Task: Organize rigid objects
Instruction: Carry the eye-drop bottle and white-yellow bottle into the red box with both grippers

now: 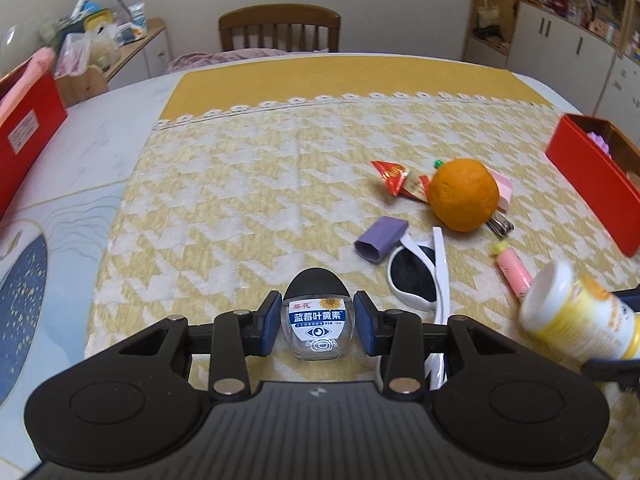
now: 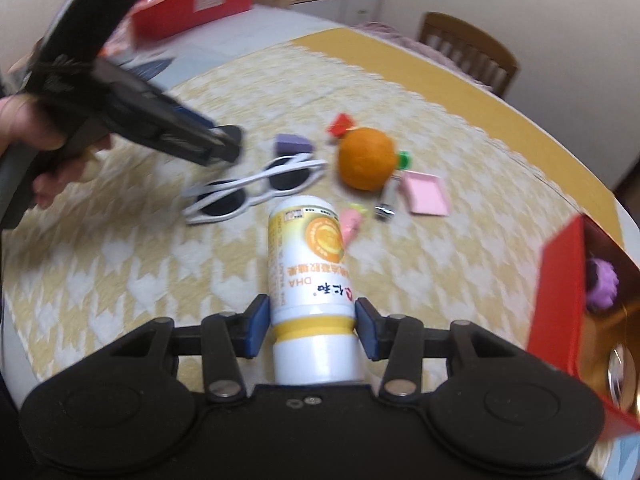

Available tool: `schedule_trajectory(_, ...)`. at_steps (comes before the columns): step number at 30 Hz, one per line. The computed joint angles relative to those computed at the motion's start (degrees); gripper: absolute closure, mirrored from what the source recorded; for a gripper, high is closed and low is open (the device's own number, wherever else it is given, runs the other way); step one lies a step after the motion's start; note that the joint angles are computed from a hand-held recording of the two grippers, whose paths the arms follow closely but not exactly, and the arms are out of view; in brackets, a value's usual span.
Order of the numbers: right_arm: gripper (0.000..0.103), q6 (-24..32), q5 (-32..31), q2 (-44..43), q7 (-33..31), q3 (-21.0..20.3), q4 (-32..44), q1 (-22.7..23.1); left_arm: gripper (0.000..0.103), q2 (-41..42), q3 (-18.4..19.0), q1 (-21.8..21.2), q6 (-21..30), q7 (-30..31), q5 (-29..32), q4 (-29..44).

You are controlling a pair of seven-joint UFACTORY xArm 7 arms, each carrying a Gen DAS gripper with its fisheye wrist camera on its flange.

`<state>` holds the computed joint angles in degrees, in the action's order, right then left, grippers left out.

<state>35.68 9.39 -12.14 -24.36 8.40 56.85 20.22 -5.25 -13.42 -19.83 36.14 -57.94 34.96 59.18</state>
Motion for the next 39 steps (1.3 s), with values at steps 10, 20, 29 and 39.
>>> schedule_trajectory(10,0.058,-2.0,-0.3,-4.8,5.6,-1.6,-2.7,-2.4,0.065,-2.0,-1.2,0.0,3.4,-3.4,-1.4,2.6)
schedule_trajectory(20,0.058,-2.5,3.1,-8.2,6.8,-6.1,-2.8,-5.1,0.065,2.0,-2.6,-3.2,5.0,-4.0,-0.5,11.6)
schedule_trajectory(29,0.058,-1.4,5.6,-7.6,3.8,-9.6,-1.2,-8.8,0.065,12.1,-1.1,-10.9,7.6,-3.4,1.9,25.7)
schedule_trajectory(39,0.058,0.4,10.6,-3.4,-2.0,-12.8,3.1,-12.7,0.065,28.9,4.1,-21.1,12.9,0.6,1.0,49.2)
